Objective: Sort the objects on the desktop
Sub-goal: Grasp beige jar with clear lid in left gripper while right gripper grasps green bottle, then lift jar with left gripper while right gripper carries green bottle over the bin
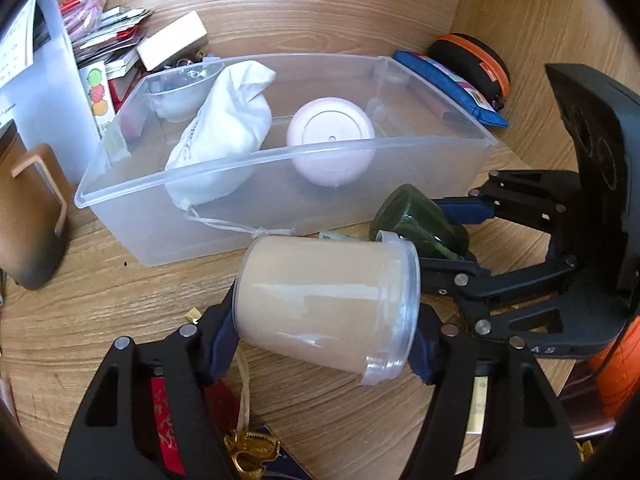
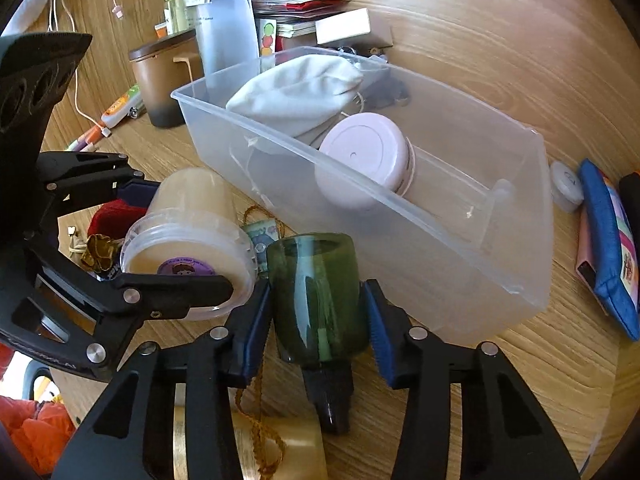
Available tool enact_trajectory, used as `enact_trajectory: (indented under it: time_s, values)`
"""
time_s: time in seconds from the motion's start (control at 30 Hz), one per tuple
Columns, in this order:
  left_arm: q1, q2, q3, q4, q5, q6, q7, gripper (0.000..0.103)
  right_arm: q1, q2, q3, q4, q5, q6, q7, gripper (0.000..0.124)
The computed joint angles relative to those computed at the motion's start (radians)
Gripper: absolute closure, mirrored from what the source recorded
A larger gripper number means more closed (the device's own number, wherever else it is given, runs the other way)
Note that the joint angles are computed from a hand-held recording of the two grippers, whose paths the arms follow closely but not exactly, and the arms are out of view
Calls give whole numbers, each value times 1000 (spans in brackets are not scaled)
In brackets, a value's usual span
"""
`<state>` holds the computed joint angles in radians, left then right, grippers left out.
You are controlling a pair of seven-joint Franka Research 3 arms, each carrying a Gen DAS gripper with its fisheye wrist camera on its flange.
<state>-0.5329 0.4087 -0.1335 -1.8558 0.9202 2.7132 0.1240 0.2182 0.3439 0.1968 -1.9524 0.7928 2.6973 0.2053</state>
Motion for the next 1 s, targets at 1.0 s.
enact_trajectory:
  time_s: [1.0]
  values:
    - [24, -178, -54, -103, 288, -143, -309, 38, -10, -160, -43, -65, 362, -42, -198, 86]
